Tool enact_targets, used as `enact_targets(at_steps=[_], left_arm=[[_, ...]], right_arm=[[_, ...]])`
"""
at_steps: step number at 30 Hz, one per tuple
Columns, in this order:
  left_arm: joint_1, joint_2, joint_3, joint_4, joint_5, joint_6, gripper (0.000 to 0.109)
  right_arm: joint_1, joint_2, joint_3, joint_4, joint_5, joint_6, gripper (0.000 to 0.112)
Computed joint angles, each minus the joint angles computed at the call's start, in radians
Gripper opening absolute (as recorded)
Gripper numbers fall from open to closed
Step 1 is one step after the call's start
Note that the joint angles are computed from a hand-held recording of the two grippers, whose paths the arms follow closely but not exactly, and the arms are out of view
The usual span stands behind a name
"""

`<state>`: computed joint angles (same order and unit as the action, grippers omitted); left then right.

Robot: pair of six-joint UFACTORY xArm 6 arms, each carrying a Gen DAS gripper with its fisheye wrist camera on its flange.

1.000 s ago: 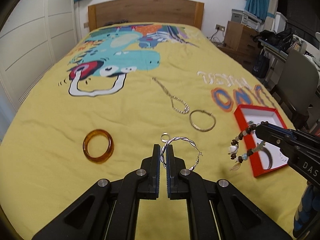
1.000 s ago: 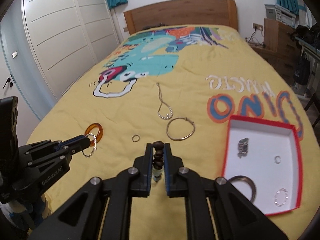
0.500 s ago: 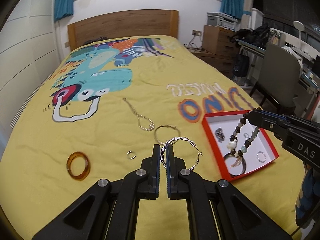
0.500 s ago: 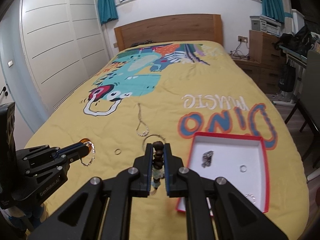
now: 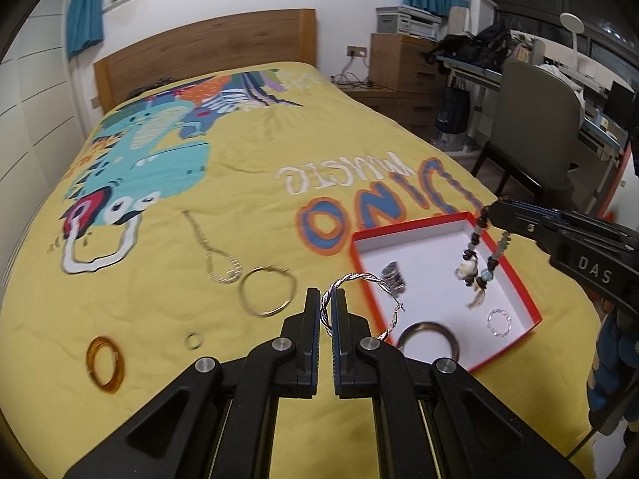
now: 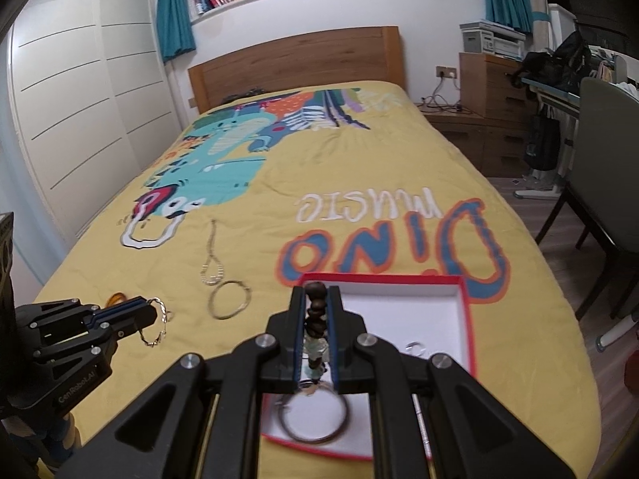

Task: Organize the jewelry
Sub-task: 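Carry the bracelet and hoop into the red box and open both tools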

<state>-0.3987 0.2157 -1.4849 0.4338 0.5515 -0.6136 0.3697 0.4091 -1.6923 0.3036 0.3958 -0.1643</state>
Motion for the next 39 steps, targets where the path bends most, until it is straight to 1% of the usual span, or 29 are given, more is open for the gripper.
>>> enact_targets(at_steps=[2, 6, 11, 13, 15, 18, 22, 27, 29, 33, 34, 36, 38, 39], left_arm=[[-0.008, 0.058, -0.066, -0.035, 0.004, 0.039, 0.005], [-0.027, 0.205, -0.244, -0.126, 0.038, 0.127, 0.005], [-0.052, 0.409, -0.501, -0.262, 0.116, 0.239, 0.005], [-0.064, 0.46, -0.565, -0.296, 0.139, 0.268, 0.005], [-0.072, 0.53, -0.657, -0.321, 0.179, 0.289, 0.005], [-0.076, 0.629, -0.792, -0.341, 0.249, 0.297, 0.005], [-0.076, 0.736, -0.932, -0.345, 0.345, 0.302, 0.005], [-0.074, 0.766, -0.945, -0.339, 0.373, 0.296, 0.005], [-0.074, 0.755, -0.921, -0.328, 0.357, 0.294, 0.005], [-0.076, 0.758, -0.927, -0.309, 0.367, 0.286, 0.006], [-0.075, 0.755, -0.922, -0.313, 0.365, 0.286, 0.008], [-0.072, 0.74, -0.897, -0.319, 0.352, 0.285, 0.016], [-0.07, 0.708, -0.848, -0.319, 0.327, 0.279, 0.031], [-0.07, 0.689, -0.819, -0.313, 0.312, 0.273, 0.033]], right_arm=[[-0.02, 0.037, -0.044, -0.003, 0.018, -0.01, 0.009], [-0.057, 0.126, -0.153, -0.001, 0.063, -0.019, 0.009], [-0.092, 0.246, -0.312, 0.009, 0.133, -0.027, 0.009], [-0.105, 0.302, -0.389, 0.018, 0.164, -0.03, 0.009], [-0.113, 0.354, -0.46, 0.03, 0.189, -0.036, 0.009], [-0.124, 0.43, -0.56, 0.01, 0.231, -0.019, 0.009], [-0.137, 0.503, -0.638, -0.03, 0.298, 0.009, 0.009], [-0.142, 0.472, -0.541, -0.032, 0.276, 0.003, 0.01], [-0.141, 0.461, -0.514, -0.049, 0.27, 0.003, 0.01], [-0.14, 0.446, -0.48, -0.101, 0.266, 0.033, 0.011], [-0.14, 0.441, -0.472, -0.119, 0.266, 0.043, 0.011], [-0.14, 0.43, -0.453, -0.146, 0.268, 0.053, 0.011], [-0.141, 0.415, -0.432, -0.16, 0.269, 0.061, 0.011], [-0.142, 0.402, -0.413, -0.162, 0.265, 0.064, 0.011]])
